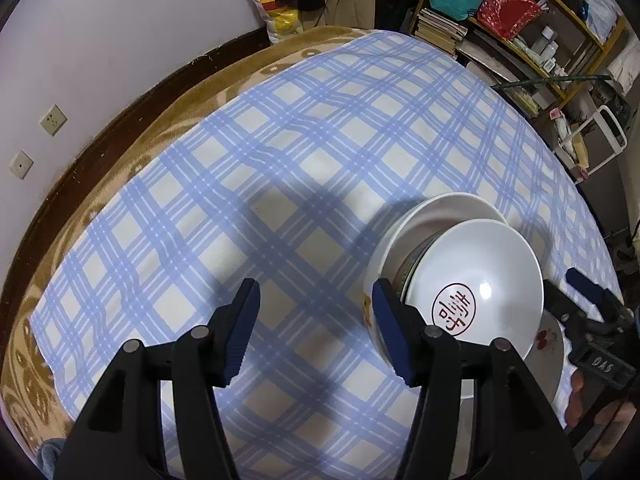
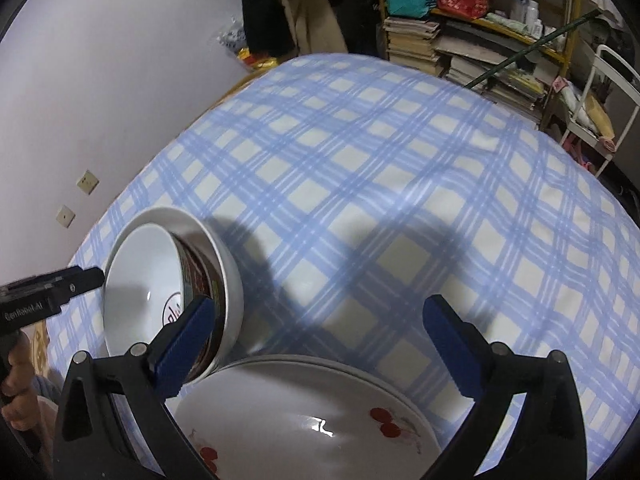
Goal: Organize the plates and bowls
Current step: 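Open both grippers and release the red-stamped bowl onto the stack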
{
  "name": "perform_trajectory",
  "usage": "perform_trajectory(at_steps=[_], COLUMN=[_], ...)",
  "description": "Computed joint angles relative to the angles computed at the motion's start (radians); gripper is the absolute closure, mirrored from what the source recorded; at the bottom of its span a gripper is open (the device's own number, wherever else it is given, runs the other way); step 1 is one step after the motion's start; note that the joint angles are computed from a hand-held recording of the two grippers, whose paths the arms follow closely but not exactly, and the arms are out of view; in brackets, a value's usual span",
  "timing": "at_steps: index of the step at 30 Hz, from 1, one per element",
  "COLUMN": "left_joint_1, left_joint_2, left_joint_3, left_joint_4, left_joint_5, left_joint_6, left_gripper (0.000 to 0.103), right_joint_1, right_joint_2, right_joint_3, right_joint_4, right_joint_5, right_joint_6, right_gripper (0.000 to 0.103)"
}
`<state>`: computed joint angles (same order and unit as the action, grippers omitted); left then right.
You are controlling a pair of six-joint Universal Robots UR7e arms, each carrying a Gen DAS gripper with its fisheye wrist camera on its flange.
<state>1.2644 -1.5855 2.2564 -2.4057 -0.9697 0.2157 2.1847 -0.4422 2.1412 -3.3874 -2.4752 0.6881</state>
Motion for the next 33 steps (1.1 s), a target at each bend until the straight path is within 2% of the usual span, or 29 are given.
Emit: perform_trajectory(at_steps=[9, 14, 17, 33], left_joint_1=[0.006, 0.008, 0.006, -0.01], left_joint_2=[-0.002, 0.014, 0.016, 0.028], left_joint_3=[-0.005, -0.011, -0.01, 0.008], left_joint_4=[0.015, 0.03, 0.03, 0.022], left_joint_5=[-0.031, -0.02, -0.014, 0.032], left_joint_6=[0.0, -0.013, -0.018, -0.003], left_gripper=[0.046, 0.046, 0.046, 0.046], right_joint_1=[-0.017, -0.027, -0.034, -0.034], right_joint_2=[0.006, 0.004, 0.0, 0.005], right_joint_3=[-0.006, -0.001, -0.005, -0.013], right_joint_4=[0.005, 0.0, 0.048, 0.058], right_joint_5=[0.034, 0.049, 0.051, 0.044], right_joint_6=[0.01, 0.029, 0.065, 0.078], right_gripper=[0.0, 0.0, 0.0, 0.0])
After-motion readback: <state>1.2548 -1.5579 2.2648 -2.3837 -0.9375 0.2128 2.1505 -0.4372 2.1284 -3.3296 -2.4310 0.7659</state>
